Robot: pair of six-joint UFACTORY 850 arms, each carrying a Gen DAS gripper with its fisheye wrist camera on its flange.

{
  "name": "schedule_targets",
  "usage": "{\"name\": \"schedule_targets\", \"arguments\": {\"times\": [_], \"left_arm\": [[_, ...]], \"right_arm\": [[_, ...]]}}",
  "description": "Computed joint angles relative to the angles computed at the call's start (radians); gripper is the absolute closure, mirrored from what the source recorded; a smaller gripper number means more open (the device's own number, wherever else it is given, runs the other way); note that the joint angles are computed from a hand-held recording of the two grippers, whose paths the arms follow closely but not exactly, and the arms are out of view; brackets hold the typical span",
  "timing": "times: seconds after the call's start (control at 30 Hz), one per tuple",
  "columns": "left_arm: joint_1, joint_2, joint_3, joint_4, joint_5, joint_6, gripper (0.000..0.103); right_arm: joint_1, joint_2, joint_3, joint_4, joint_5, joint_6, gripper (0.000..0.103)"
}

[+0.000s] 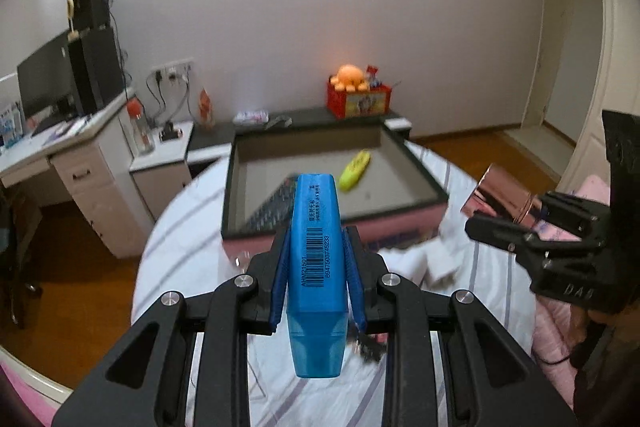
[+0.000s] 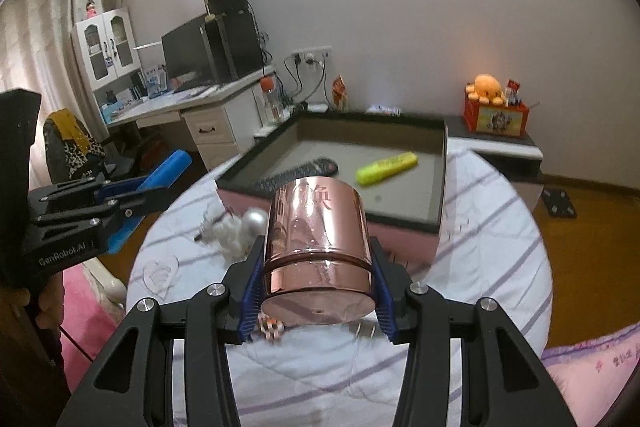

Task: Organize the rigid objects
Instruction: 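Carry highlighter and copper cup into the pink box and open both tools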

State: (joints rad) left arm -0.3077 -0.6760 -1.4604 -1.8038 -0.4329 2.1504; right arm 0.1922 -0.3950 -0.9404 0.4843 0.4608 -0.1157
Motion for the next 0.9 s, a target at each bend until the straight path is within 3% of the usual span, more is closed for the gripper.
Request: {"name": "schedule_targets", "arguments": {"times": [0.23, 0.47, 0.73, 0.9], "left_arm": [[-0.015, -0.015, -0.052, -0.031, -0.007, 0.026, 0.077], [-0.036, -0.1, -0.186, 0.109, 0.02, -0.121, 0.077], [-0.066, -0.291, -0.478, 0.489, 0.035, -0.506, 0.077], [-0.085, -0.459, -0.738, 0.818, -0.017, -0.843, 0.077]], "right_arm": [[-0.011, 0.008, -0.029, 0.005, 0.025, -0.036, 0.055], [-0.039, -0.045, -0.108, -0.047, -0.008, -0.028, 0.055], [-0.094, -0.147, -0.216, -0.155, -0.076, 0.053, 0.055], [-0.129, -0.228, -0.301, -0.205, -0.132, 0.099, 0.055]]}}
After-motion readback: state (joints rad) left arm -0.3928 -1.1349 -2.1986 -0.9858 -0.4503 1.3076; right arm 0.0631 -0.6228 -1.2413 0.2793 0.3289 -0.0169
